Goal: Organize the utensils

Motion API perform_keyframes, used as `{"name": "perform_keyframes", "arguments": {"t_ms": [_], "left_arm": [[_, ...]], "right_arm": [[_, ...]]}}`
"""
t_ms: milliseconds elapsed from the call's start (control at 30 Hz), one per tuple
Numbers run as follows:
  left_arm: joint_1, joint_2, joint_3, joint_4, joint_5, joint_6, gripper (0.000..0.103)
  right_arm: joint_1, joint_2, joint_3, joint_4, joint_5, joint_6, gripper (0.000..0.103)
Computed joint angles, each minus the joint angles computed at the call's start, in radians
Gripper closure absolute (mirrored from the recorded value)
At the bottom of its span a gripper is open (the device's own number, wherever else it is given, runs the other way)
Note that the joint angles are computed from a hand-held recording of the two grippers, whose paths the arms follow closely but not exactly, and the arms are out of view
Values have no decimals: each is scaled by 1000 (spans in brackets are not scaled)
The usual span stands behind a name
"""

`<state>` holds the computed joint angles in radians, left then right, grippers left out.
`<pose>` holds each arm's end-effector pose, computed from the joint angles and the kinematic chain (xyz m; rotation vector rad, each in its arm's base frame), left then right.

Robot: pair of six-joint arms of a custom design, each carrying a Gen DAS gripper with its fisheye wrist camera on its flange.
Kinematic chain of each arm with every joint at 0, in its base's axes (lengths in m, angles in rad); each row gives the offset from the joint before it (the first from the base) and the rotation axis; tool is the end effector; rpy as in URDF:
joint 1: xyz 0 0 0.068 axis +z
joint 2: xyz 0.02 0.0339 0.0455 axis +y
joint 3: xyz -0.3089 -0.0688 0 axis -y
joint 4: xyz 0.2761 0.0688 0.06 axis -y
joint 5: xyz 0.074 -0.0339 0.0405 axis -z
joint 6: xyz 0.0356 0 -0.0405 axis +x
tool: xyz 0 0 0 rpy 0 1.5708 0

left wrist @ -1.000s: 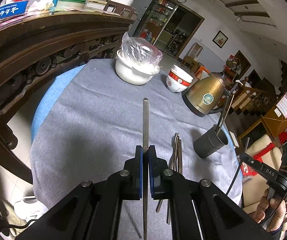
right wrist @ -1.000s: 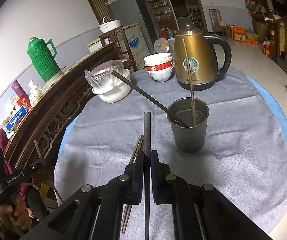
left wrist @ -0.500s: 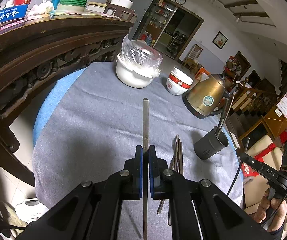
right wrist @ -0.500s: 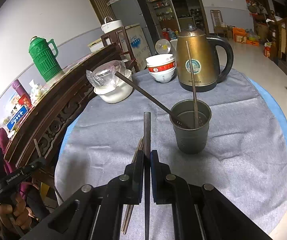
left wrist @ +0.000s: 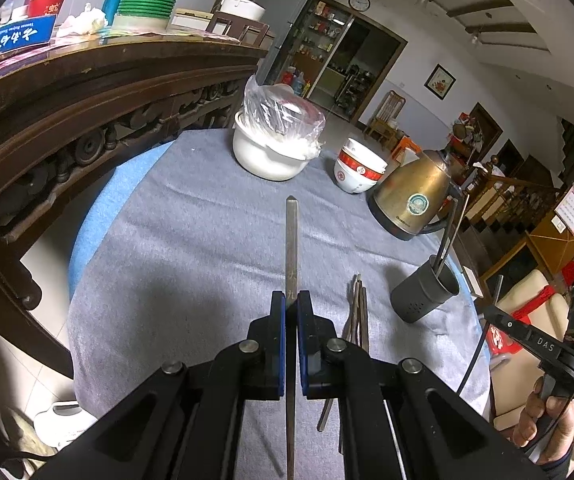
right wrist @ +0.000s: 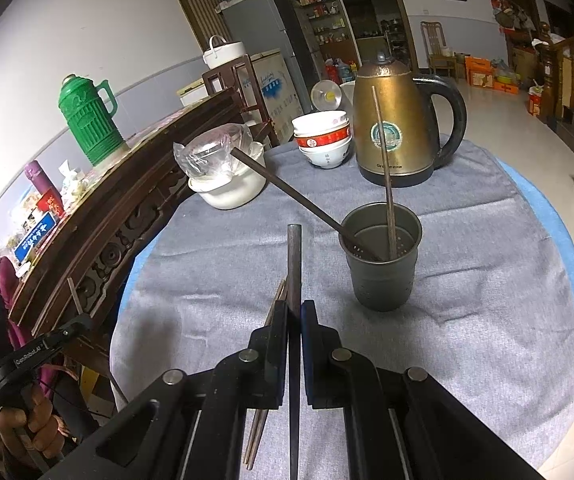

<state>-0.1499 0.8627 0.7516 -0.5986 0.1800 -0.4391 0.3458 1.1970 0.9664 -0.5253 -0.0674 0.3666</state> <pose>0.1798 -0.0336 0.3061 -0.2389 2.3072 -0.5091 0.2526 0.0936 0.3213 -0.0098 2.3653 0.4307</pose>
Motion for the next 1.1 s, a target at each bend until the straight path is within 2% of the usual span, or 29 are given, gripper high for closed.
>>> {"name": "perform_keyframes", "arguments": {"t_ms": [767, 1100], "left_arm": [[-22, -5, -8, 17, -30, -4, 98], [-57, 27, -38, 134, -112, -24, 98]], "right_arm": [[-15, -35, -21, 4, -4, 1, 96], [-58, -151, -81, 9, 38, 46, 96]]}}
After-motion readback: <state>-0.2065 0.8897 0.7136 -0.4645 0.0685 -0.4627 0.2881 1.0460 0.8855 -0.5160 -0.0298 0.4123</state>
